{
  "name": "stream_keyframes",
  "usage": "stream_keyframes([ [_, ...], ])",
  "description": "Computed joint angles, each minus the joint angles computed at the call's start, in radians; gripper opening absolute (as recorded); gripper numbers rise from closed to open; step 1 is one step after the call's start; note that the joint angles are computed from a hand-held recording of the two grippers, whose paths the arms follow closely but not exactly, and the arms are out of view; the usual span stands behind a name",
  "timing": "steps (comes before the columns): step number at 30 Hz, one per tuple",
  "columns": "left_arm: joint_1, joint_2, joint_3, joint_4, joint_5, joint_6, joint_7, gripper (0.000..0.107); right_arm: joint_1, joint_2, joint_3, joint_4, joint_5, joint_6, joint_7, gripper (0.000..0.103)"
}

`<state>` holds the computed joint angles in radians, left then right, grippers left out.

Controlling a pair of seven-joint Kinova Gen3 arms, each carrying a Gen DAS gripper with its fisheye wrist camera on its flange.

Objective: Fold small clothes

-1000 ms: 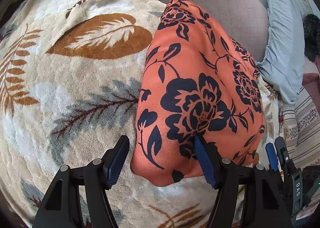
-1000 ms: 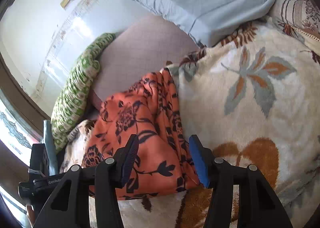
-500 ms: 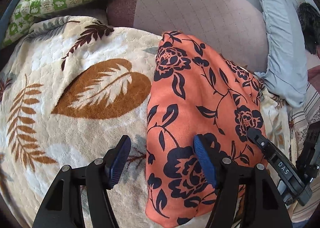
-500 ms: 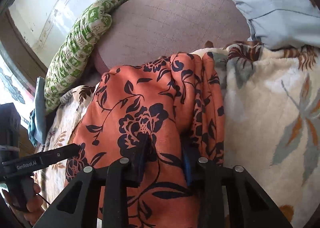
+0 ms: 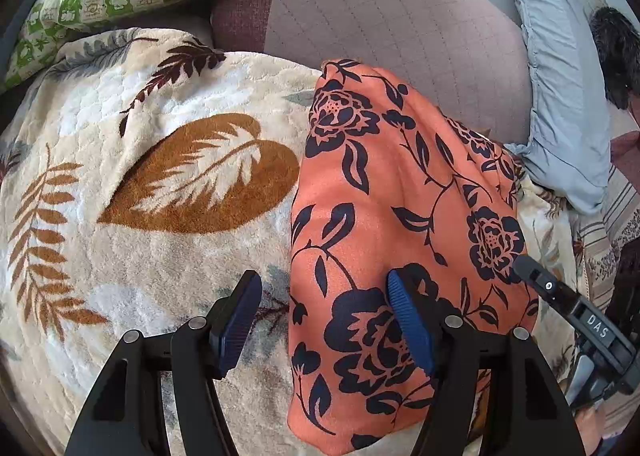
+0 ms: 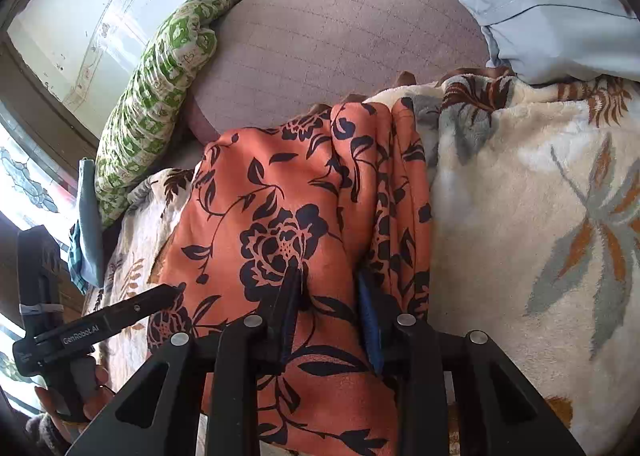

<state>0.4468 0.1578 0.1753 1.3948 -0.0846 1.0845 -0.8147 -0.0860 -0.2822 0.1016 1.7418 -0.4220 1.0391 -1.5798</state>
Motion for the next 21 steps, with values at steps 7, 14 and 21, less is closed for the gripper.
stream_keyframes([
  [7,-0.182,-0.034,0.036,0.029,0.253,-0.053,-0.216,0.064,0.046,0.011,0.047,-0.041,-0.048,0.019,0.010,0.050],
  [14,-0.266,0.065,-0.039,-0.053,0.446,0.016,-0.330,0.064,0.102,0.085,0.095,-0.018,-0.168,0.047,0.082,0.052],
  [21,-0.272,0.158,-0.009,-0.096,0.511,0.014,-0.426,0.070,0.069,0.146,0.235,0.067,-0.421,0.095,0.296,0.075],
])
